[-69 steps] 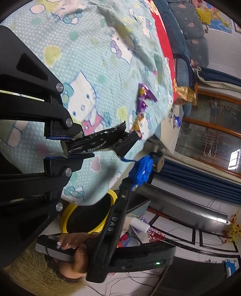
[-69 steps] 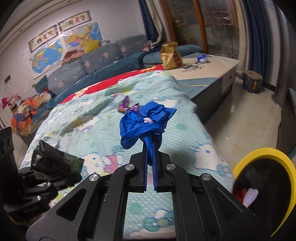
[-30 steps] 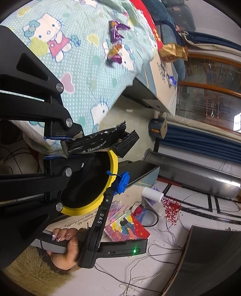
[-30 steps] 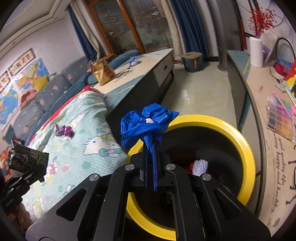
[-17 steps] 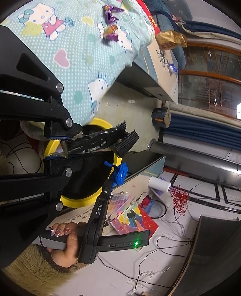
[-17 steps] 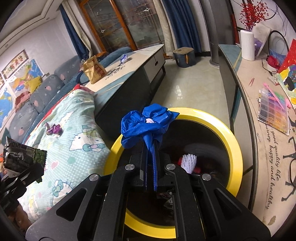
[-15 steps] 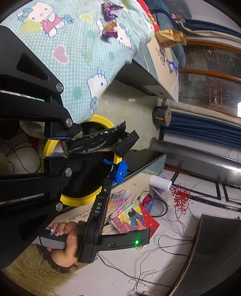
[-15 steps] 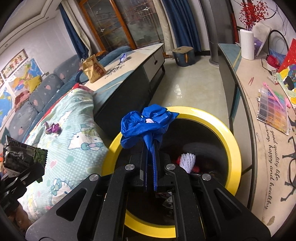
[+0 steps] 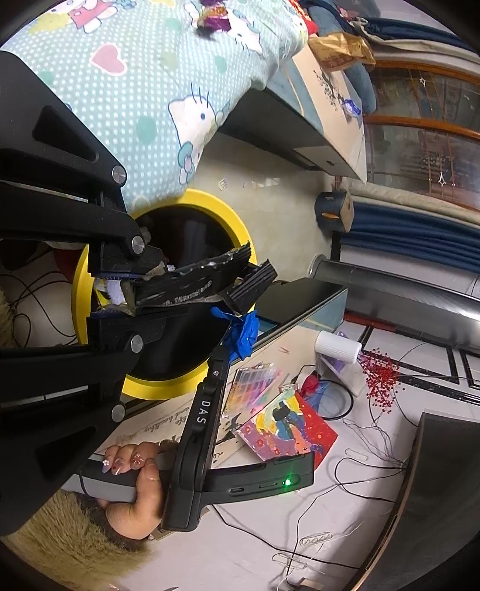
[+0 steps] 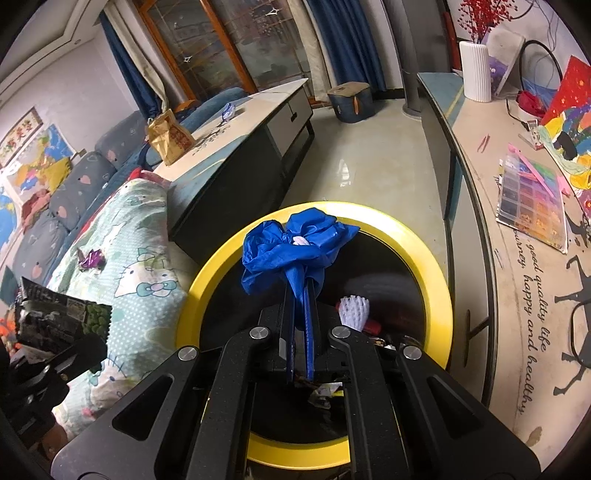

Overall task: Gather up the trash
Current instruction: 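Open both tools to drop the packet and balloon into the bin, then move both open tools back over the candy wrappers on the bed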

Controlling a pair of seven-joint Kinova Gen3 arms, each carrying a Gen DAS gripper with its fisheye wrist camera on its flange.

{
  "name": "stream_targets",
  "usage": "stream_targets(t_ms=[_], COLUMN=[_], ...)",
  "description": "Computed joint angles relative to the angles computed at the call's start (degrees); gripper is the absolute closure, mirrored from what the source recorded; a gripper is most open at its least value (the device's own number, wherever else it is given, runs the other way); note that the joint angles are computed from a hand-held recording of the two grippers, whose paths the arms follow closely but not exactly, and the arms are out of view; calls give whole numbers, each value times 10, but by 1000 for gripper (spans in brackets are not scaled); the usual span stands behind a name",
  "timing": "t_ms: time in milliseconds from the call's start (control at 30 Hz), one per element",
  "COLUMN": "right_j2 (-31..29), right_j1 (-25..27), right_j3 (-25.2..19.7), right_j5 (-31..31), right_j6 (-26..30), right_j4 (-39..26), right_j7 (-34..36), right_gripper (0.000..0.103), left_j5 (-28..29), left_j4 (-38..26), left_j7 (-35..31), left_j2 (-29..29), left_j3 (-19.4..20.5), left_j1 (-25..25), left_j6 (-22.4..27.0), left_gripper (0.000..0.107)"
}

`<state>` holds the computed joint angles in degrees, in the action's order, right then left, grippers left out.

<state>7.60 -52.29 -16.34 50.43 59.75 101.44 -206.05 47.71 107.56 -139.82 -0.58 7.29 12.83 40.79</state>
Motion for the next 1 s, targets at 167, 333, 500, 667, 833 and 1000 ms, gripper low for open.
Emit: stream_targets(t_ms=[167,333,500,667,833,1000], right_j2=[-2,-6,-12,-14,-6,9], right_j1=[4,10,12,4,-10,-26], right_j3=[0,0,-2,-8,-14,-13], right_j5=[-11,-21,-19,-2,27,56], right_j6=[-9,-19,-17,15,49,64], right_j4=[7,15,24,25,11,-19], right_j7=[9,8,-16,-48,-60,-39], right_gripper=[101,98,75,69,58,56], left_j5=[-22,-47,-63,-56,-12,19], left_j4=[-13,-32,-41,-26,-8,16], left_j7=[18,44,59,46,14,-14], left_j2=[18,42,57,48,28,-1], left_j3=[12,26,37,42,25,-1], left_j1=[9,17,20,17,-2,-16], left_j6=[-10,-18,-33,-64,-60,-78], left_gripper=[96,96,61,19,12,12])
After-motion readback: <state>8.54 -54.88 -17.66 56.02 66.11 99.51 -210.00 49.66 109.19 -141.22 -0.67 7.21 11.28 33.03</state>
